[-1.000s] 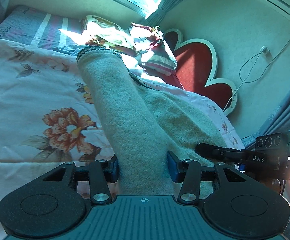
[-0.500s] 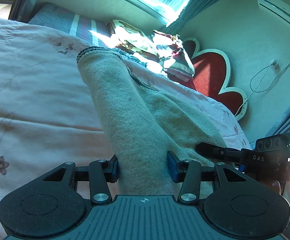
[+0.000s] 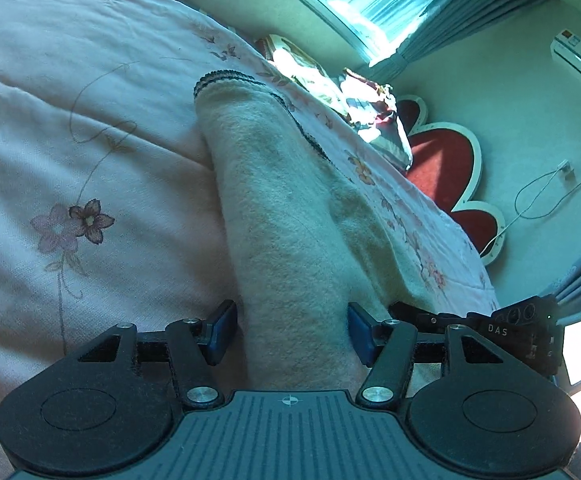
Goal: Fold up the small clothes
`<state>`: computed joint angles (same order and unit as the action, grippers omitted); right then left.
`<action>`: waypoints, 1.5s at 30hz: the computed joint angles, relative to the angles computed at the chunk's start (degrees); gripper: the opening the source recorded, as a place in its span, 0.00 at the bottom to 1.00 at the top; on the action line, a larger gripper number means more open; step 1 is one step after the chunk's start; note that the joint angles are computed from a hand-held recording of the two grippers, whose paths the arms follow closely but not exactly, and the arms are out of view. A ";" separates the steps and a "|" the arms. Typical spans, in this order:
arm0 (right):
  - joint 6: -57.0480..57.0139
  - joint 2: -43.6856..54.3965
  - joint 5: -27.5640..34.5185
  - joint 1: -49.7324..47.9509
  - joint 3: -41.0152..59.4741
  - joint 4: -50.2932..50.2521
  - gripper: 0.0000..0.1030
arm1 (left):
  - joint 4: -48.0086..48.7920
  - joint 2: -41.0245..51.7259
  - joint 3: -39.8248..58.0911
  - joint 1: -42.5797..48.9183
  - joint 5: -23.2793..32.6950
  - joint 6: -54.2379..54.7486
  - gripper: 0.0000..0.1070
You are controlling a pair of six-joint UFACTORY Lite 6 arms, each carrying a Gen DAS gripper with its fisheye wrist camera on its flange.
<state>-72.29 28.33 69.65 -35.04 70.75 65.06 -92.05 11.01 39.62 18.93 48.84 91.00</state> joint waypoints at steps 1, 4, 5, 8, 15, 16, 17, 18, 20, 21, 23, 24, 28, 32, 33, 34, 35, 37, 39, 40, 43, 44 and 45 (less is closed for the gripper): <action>0.14 0.44 0.34 -0.31 0.21 0.13 0.28 | -0.73 -0.41 -0.81 0.11 0.03 0.55 0.56; 0.90 -0.18 -0.22 -0.76 0.56 -0.67 0.34 | -0.13 -3.09 -2.78 1.20 -0.57 -1.00 0.62; 1.45 -0.77 -0.56 -1.03 0.83 -1.41 0.37 | 1.10 -5.03 -3.81 2.27 -0.92 -2.36 0.65; 0.02 -6.85 -2.42 -3.07 -0.16 -2.63 0.42 | 3.67 -13.06 -6.16 5.15 -4.05 -7.05 0.69; -5.78 -13.81 -7.55 3.60 0.98 -0.55 0.31 | -2.34 -12.18 -0.65 -4.47 -6.43 -3.85 0.69; -5.97 -13.90 -8.89 5.25 0.60 -0.68 0.31 | -3.75 -11.50 0.18 -7.35 -9.86 -2.68 0.69; -6.98 -13.68 -10.71 7.44 0.22 -0.73 0.30 | -5.07 -10.85 0.63 -9.31 -12.53 -1.40 0.69; -8.78 -14.23 -13.21 9.27 -1.15 -0.65 0.30 | -5.72 -10.08 1.07 -10.31 -13.90 -0.81 0.69; -10.43 -14.96 -19.17 12.76 -3.12 -2.07 0.23 | -6.94 -9.70 1.03 -10.66 -15.05 0.39 0.69; -10.95 -15.00 -22.65 14.06 -3.99 -3.18 0.23 | -6.91 -10.25 0.51 -10.53 -15.58 0.75 0.69; -12.80 -13.84 -23.16 13.52 -4.51 -1.35 0.23 | -6.01 -11.19 0.02 -11.11 -17.75 0.92 0.69; -12.88 -13.56 -22.83 13.07 -4.39 -1.15 0.23 | -4.61 -11.65 -0.20 -11.63 -19.43 0.54 0.69; -11.32 -18.83 -21.84 10.57 -6.82 -2.35 0.27 | -2.32 -17.02 -5.67 -8.40 -17.22 0.93 0.69; -14.20 -27.65 -10.88 2.21 -10.31 -4.39 0.28 | 2.21 -29.05 -13.60 -4.51 -14.80 -1.17 0.69; -14.51 -29.34 -8.52 0.50 -11.04 -5.48 0.29 | 3.75 -31.56 -15.21 -3.76 -14.14 -2.37 0.69; -15.00 -30.68 -6.17 -1.13 -11.75 -6.39 0.29 | 5.49 -33.85 -16.52 -3.48 -14.02 -3.96 0.69; -15.66 -32.37 -4.13 -2.62 -12.73 -7.13 0.29 | 7.46 -35.90 -17.61 -3.45 -14.17 -5.77 0.69; -17.78 -35.29 -2.10 -4.22 -14.69 -8.21 0.28 | 11.15 -39.40 -19.63 -3.82 -15.30 -9.11 0.69; -19.91 -36.61 -0.04 -5.05 -15.86 -9.21 0.24 | 13.02 -40.25 -21.02 -2.95 -14.73 -10.24 0.69; -20.25 -36.37 0.13 -4.83 -16.03 -9.90 0.23 | 12.99 -40.40 -21.84 -2.12 -14.18 -9.98 0.69; -22.89 -36.31 -5.76 -2.55 -18.69 -11.78 0.17 | 11.20 -40.76 -23.83 -1.23 -13.93 -7.91 0.69; -23.42 -35.65 -7.64 -2.19 -19.39 -12.39 0.16 | 10.53 -40.76 -24.21 -1.25 -14.01 -7.14 0.69; -23.66 -34.35 -8.10 -2.30 -19.36 -12.50 0.16 | 9.82 -40.65 -24.55 -1.39 -14.18 -6.33 0.69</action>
<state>-95.95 -6.01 61.55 -37.34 51.39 52.56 -82.23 -29.64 15.07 17.53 34.66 84.67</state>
